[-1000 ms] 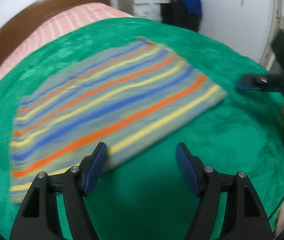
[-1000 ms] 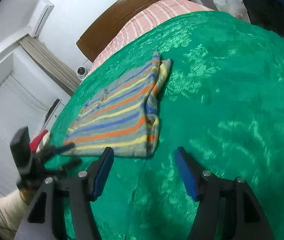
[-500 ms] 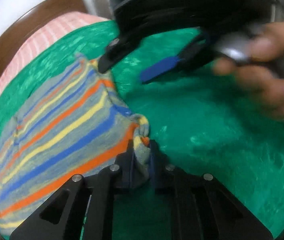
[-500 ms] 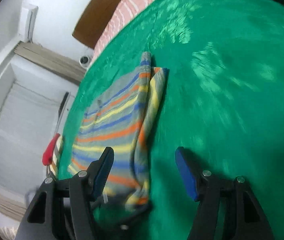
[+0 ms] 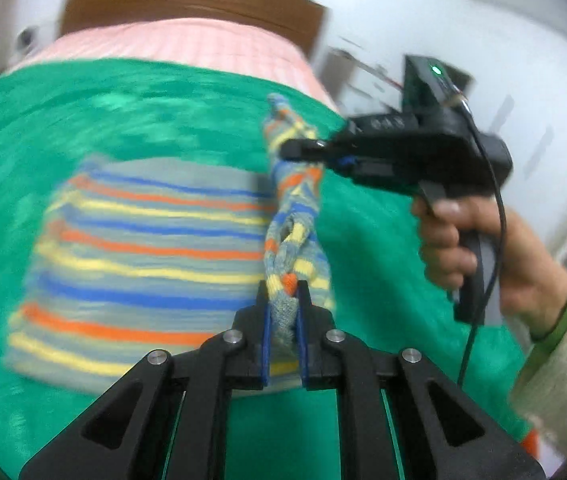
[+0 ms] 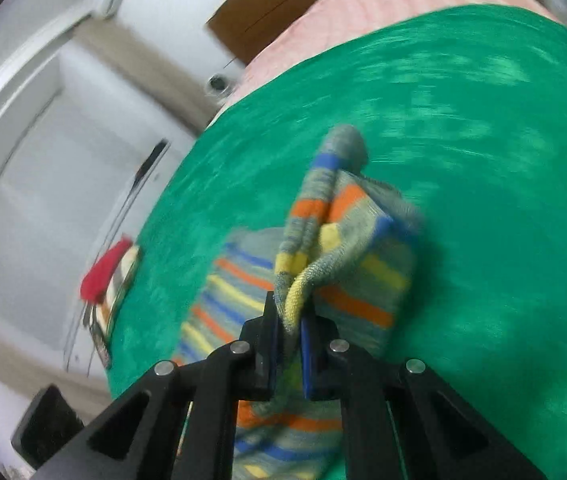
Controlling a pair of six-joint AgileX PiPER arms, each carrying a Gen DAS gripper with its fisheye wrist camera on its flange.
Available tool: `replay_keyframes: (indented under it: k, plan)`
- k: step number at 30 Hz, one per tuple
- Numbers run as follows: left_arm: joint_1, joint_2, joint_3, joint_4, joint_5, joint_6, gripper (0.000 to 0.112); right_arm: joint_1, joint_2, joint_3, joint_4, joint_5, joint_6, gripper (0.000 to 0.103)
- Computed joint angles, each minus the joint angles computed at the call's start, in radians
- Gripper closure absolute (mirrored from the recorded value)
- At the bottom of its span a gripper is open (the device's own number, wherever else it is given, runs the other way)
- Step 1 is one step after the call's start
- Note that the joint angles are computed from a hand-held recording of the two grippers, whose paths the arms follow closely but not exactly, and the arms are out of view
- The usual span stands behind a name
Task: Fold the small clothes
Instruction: 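Grasp the folded sweater edge with both grippers and fold it over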
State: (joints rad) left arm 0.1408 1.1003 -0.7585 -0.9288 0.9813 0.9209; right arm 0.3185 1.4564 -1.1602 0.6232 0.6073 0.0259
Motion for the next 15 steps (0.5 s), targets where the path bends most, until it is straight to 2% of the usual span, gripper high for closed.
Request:
replay_keyframes:
  k: [1,4,8,11,12,13,14,15]
  plan:
    - [0.082,0.022,-0.008,-0.005,0.031,0.032,0.104,0.062,0.077,-0.093,-0.079,0.001,0.078,0.094]
    - [0.273,0.132,-0.04,0.0,0.078,0.106,0.104,0.173,0.269,-0.307,-0.189,0.02,0.203,0.094]
    - [0.338,0.204,-0.047,0.043,-0.027,0.143,0.104,0.281,0.524,-0.584,-0.344,0.069,0.388,0.093]
    - [0.388,0.202,-0.023,0.061,-0.03,0.184,0.104,0.33,0.628,-0.675,-0.389,0.056,0.452,0.092]
    - [0.381,0.176,-0.001,0.076,-0.036,0.177,0.102,0.337,0.642,-0.668,-0.348,0.015,0.428,0.086]
    - [0.372,0.176,0.004,0.104,-0.047,0.172,0.095,0.336,0.642,-0.643,-0.275,-0.029,0.376,0.084]
    - [0.366,0.171,0.005,0.133,-0.057,0.152,0.092,0.332,0.635,-0.619,-0.209,-0.057,0.335,0.071]
    - [0.373,0.16,0.005,0.149,-0.061,0.137,0.073,0.33,0.613,-0.581,-0.165,-0.087,0.317,0.055]
